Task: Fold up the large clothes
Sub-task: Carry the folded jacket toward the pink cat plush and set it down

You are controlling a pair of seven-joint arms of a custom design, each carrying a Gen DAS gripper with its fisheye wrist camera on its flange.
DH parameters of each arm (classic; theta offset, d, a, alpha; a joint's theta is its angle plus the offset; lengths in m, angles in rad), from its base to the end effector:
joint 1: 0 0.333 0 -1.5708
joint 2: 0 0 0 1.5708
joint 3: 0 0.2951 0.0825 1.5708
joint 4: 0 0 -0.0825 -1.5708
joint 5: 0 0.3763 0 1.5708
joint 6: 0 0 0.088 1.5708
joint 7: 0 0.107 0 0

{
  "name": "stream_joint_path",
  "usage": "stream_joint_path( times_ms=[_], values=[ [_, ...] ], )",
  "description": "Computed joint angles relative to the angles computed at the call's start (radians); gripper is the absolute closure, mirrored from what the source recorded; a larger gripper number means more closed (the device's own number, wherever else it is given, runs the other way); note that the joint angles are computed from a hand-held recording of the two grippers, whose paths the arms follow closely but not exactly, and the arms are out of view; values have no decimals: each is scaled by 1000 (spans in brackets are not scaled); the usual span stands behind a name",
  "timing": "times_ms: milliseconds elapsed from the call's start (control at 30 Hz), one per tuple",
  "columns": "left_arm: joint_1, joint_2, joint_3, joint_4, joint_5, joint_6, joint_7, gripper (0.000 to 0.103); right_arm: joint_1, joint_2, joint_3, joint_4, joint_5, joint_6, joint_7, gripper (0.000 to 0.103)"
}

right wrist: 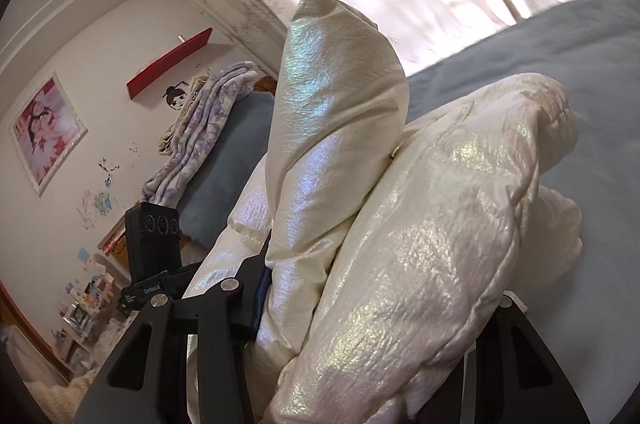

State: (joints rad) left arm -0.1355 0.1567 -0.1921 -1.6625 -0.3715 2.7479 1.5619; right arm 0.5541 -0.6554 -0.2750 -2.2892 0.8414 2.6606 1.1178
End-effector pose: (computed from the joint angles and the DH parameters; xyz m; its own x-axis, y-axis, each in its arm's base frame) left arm 0.6227 -0.1861 0.6041 -0.2048 -0.8994 0.3862 -0.6668 -0.1607 -0.7277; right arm 0.4123 0.0603 0.6705 0.4231 -0.7059 -0.5681 -0.6000 0.2515 -0.7594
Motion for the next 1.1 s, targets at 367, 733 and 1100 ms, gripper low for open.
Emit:
stream_joint_path(
  times_ms=[367, 733, 1100],
  values=[
    [215, 437, 62, 394, -33, -106, 142, 18, 128, 724, -107, 438, 439, 81, -247, 49],
    [191, 266, 115, 127, 158, 60, 20, 14, 58, 620, -13, 288, -265, 172, 269, 17],
    [-33, 260, 228, 234, 534, -77, -341, 16, -78, 799, 135, 536, -931, 281, 799, 52]
  ],
)
